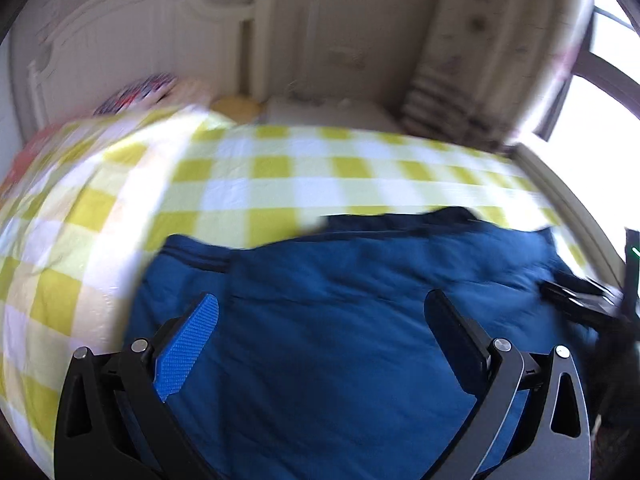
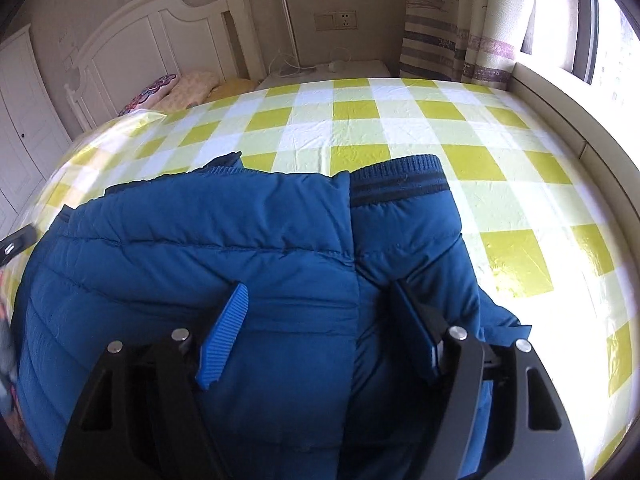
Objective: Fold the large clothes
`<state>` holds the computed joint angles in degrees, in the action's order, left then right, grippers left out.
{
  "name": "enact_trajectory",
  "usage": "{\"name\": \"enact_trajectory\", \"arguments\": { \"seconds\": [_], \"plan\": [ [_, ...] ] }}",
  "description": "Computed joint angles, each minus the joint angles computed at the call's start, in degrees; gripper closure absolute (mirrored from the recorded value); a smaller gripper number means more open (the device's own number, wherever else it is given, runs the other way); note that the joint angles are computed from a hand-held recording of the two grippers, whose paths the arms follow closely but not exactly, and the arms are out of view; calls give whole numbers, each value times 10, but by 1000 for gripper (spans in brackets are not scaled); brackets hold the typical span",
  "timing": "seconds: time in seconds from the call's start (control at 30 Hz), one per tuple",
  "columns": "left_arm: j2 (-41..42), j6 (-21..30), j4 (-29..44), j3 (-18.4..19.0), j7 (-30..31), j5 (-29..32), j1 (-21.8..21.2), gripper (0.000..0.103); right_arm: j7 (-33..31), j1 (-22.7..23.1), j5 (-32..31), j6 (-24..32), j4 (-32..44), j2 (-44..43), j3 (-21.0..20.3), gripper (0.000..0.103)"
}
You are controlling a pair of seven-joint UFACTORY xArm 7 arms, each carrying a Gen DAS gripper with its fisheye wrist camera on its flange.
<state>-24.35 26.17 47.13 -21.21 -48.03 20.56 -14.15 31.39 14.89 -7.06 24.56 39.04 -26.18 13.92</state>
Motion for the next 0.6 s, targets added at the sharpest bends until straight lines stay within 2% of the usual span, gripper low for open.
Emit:
{"name": "enact_trajectory", "arguments": {
  "seconds": [0.07,0.1,0.13,0.17,0.23,0.33,0.37,0.47,0.53,0.6],
  "plan": [
    [11,-4,2,-31,2,20,-12,4,8,-4,-7,4,3,0,8,30],
    [40,22,19,-48,8,39,-17,4,9,-3,-8,4,2,-2,7,30],
    [75,53,37,-79,8,75,-5,4,8,0,-4,2,0,-3,4,30],
    [87,61,44,-86,-15,96,-1,4,10,2,-2,2,-1,-6,5,29],
    [91,56,44,-54,-9,78,-27,4,25,-10,-18,11,6,-8,20,29],
    [89,28,28,-9,10,42,-56,4,70,-33,-75,43,12,-44,70,29],
    [88,28,26,-9,3,50,-57,4,73,-22,-80,39,7,-62,74,28],
    [93,34,30,-10,-11,69,-60,4,48,28,-75,24,-8,-108,81,15],
    [95,32,31,-6,-17,73,-65,4,14,56,-72,49,-2,-99,87,15],
    [92,32,28,-5,-24,78,-68,4,5,59,-73,64,-1,-77,95,14]
  ]
}}
